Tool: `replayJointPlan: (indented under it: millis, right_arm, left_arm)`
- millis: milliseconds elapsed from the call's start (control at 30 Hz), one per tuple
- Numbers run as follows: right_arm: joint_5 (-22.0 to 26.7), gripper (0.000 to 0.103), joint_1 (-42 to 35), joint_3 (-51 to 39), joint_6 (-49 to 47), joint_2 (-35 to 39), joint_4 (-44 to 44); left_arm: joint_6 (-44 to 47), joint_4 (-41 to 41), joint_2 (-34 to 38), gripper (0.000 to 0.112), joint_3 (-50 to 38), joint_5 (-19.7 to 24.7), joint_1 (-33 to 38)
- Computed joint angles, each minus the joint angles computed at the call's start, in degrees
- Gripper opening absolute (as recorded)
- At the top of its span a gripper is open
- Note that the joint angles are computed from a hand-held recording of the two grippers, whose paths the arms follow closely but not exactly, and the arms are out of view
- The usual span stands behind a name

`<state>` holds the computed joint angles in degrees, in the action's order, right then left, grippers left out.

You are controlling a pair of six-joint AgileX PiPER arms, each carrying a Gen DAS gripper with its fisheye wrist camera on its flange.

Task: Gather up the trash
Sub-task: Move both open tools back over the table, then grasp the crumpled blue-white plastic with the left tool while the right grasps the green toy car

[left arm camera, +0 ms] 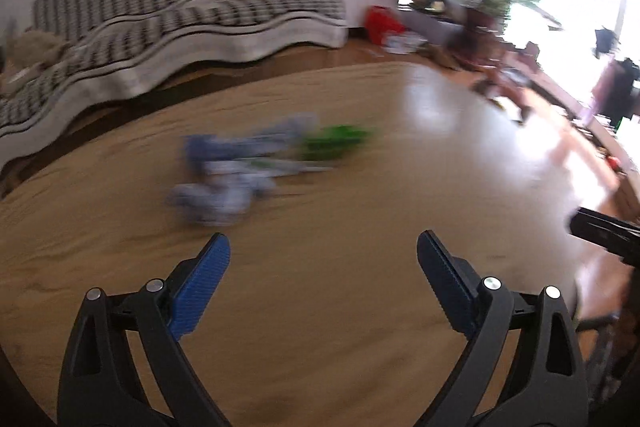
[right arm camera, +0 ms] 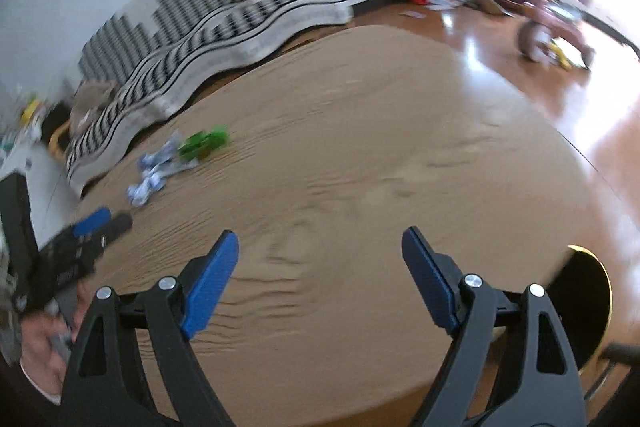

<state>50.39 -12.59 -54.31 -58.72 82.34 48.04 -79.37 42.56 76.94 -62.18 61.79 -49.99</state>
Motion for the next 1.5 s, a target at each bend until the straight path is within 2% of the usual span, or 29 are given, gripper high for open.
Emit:
replayJointPlan:
  millis: [67, 167, 233, 333, 433, 567, 600, 667, 733, 767, 1000, 1033, 1167, 1300, 1400, 1500]
  right_arm:
    - [-2.4, 0.081, 4.4, 0.6, 2.2, -0.1, -0.8]
    - [-5.5, 0.081, 9.8, 0.9, 4.9, 0.8, -2.2]
    - [-6.7, 0.081, 11.5, 0.4, 5.7, 1.9, -2.8]
    - [-7.4, 0.081, 12.6, -0.1, 6.6, 3.3, -2.7]
    - [-7.2, 0.081, 12.1, -1.3, 5.8, 5.4, -2.9]
    - [-7.4, 0.081, 12.6, -1.4, 4.9, 6.2, -2.9]
    - [-7.8, 0.081, 13.0, -1.5, 5.0, 6.5, -3.0]
    - [-8.2, 0.081, 13.8, -1.7, 5.3, 6.9, -3.0]
    - [-8.8, 0.081, 15.0, -2.1, 6.1, 7.5, -2.9]
    - [-9.1, 0.081, 15.9, -2.1, 6.5, 7.7, -2.8]
    - [-10.8, 0.081, 22.7, -4.9, 11.3, 9.7, -3.0]
    - [-10.9, 0.081, 23.9, -6.2, 12.9, 10.6, -3.8]
    - [-16.0, 0.084, 30.3, -12.5, 23.2, 14.7, -10.5]
    - [-15.5, 0.084, 35.5, -23.8, 35.9, 22.9, -20.6]
    - [-14.3, 0.085, 37.8, -31.7, 43.6, 28.7, -28.0]
    - [-12.5, 0.085, 39.0, -37.8, 47.8, 33.7, -31.4]
  left_arm:
    - [2.9, -1.4, -3.2, 0.093, 3.9, -2.5, 5.6]
    - [7.9, -4.4, -4.1, 0.093, 6.5, -7.3, 12.8]
    - [9.3, -4.8, -2.3, 0.093, 6.7, -8.8, 15.5]
    - [13.7, -7.7, 1.2, 0.093, 5.7, -13.3, 20.9]
    - [16.2, -8.8, 3.6, 0.093, 5.4, -15.6, 24.0]
    - [17.5, -8.6, 4.5, 0.092, 5.2, -17.6, 24.7]
    - [17.6, -8.3, 4.2, 0.088, 5.4, -18.2, 24.6]
    - [18.9, -8.7, 4.1, 0.057, 5.2, -18.8, 24.7]
    - [19.1, -8.6, 3.6, 0.039, 5.5, -18.2, 24.1]
    - [18.9, -8.6, 2.9, 0.036, 5.8, -17.7, 23.4]
    - [12.7, -9.7, -7.6, 0.035, 9.7, -8.4, 14.5]
    - [10.6, -9.0, -9.0, 0.035, 9.3, -5.2, 11.7]
    - [3.5, -6.3, -12.0, 0.035, 6.8, 2.2, 3.9]
    - [1.4, -6.3, -13.8, 0.035, 6.8, 3.6, 2.4]
    - [2.0, -7.3, -15.1, 0.035, 7.5, 2.9, 4.4]
    - [3.8, -9.8, -15.9, 0.035, 8.1, 1.3, 7.5]
